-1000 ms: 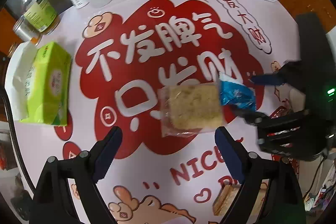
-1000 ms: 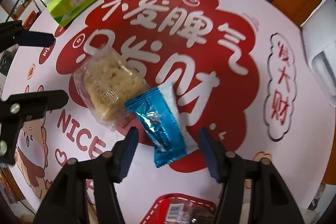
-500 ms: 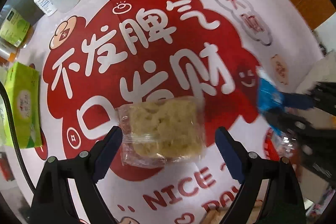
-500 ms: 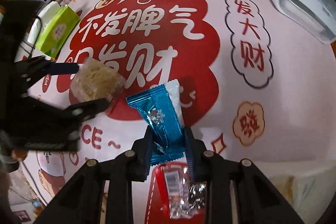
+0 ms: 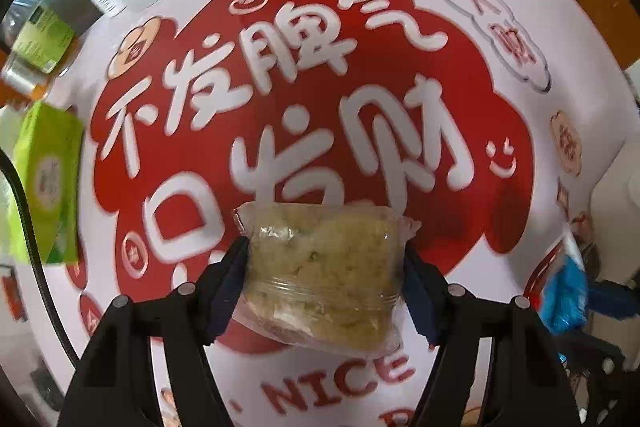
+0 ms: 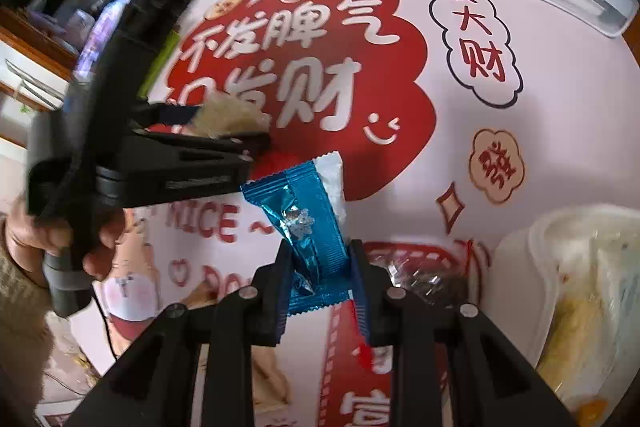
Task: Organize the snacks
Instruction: 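Grasp the blue wrapped candy with the right gripper while the left grasps the clear cake pack, then lift both held snacks and carry them over the white tray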
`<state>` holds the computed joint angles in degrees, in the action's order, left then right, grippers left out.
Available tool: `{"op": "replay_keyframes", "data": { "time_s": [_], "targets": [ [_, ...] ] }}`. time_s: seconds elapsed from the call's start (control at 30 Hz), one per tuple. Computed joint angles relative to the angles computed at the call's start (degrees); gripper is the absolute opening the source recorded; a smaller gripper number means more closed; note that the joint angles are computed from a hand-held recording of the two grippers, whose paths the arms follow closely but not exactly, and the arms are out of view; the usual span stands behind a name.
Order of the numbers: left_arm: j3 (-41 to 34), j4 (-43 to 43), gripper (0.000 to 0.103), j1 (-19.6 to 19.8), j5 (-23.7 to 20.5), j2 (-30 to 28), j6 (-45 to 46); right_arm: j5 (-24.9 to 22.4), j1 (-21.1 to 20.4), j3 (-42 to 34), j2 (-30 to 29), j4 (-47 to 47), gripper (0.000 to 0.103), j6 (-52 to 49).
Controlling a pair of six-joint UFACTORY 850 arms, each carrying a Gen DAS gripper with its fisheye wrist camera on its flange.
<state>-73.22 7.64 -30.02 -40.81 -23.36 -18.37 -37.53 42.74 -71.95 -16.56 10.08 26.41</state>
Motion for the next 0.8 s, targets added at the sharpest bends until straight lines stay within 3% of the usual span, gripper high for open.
{"op": "replay_keyframes", "data": {
  "time_s": [0.17,0.43,0.67,0.8],
  "targets": [
    [5.03,3.37,0.068,-2.19,-0.20,4.94,-4.26,4.43,1.95,4.58,5.84,-0.81,0.027,4.14],
    [12.96,3.90,0.068,-8.72,-0.11,19.92,-10.31,8.63,7.33,13.18,18.29,-12.40,0.027,19.79],
    [11.17,6.21,0.068,-18.60,-1.11,25.21,-19.14,4.45,12.10,20.89,30.22,-29.39,0.027,42.31],
    [8.10,10.16,0.069,-23.99,-2.48,24.69,-25.13,-2.89,15.08,22.92,35.63,-39.27,0.027,53.93]
  ]
}}
